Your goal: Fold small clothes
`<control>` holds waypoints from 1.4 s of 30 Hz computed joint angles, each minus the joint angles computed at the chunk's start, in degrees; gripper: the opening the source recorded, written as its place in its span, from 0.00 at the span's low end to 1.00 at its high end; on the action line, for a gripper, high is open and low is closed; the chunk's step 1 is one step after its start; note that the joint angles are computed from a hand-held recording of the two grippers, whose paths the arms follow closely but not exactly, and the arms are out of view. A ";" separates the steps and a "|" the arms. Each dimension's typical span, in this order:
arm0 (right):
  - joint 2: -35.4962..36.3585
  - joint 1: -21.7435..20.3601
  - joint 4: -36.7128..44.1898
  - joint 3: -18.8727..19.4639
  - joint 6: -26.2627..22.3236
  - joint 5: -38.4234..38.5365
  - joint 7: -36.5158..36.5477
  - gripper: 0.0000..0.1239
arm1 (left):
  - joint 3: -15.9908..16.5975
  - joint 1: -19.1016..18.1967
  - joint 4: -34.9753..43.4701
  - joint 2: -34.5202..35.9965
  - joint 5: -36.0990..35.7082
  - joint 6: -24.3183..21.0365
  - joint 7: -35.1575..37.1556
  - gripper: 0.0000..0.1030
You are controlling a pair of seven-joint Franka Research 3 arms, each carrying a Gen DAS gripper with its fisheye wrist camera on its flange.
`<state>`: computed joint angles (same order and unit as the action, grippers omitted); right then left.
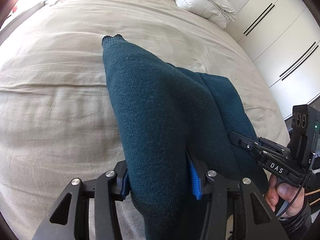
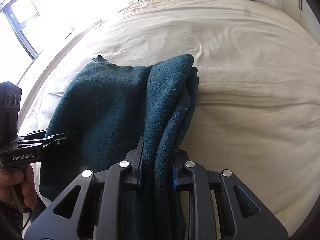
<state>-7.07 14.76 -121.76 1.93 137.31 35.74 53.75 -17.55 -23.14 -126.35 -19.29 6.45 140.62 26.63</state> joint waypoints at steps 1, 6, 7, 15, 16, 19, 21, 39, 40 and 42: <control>0.77 -0.05 0.42 -0.42 -0.59 1.34 -0.78 0.16 | -0.14 -0.08 -0.75 -0.67 0.02 -0.14 -0.32 0.54; 2.61 -1.15 -0.22 -1.91 -3.00 9.85 -6.29 0.18 | -0.45 0.25 -2.56 -0.75 0.91 2.72 -2.31 0.63; 2.94 -1.55 -0.21 -2.03 -3.48 11.19 -6.82 0.21 | -0.38 0.09 -3.91 -1.61 0.86 3.52 -2.56 0.63; 3.29 -4.04 0.75 -1.94 -5.62 15.05 -6.37 0.32 | -1.33 0.42 -7.58 -5.59 2.42 5.65 -7.05 0.64; 2.39 -4.11 0.20 -1.88 -4.91 14.66 -6.22 0.32 | -1.73 0.60 -8.01 -6.52 2.97 5.41 -8.10 0.63; 0.25 -4.17 -0.93 -2.09 -2.61 14.48 -5.66 0.32 | -3.96 2.00 -7.93 -8.99 6.56 2.67 -12.04 0.62; -1.05 -4.17 -1.47 -2.38 -1.23 14.72 -5.01 0.32 | -5.35 2.79 -7.55 -10.58 9.43 0.94 -14.26 0.63; -21.83 12.14 -9.71 -8.54 30.10 40.42 -33.59 0.81 | -29.89 13.79 17.07 -9.36 53.57 -35.05 -18.77 1.00; -22.82 13.97 -9.47 -9.19 32.64 45.29 -39.09 0.82 | -31.38 14.41 18.59 -8.59 55.13 -37.62 -18.68 1.00; -23.84 15.11 -8.29 -8.56 36.69 53.89 -49.40 0.83 | -30.41 13.09 19.91 -7.85 55.52 -38.16 -18.62 1.00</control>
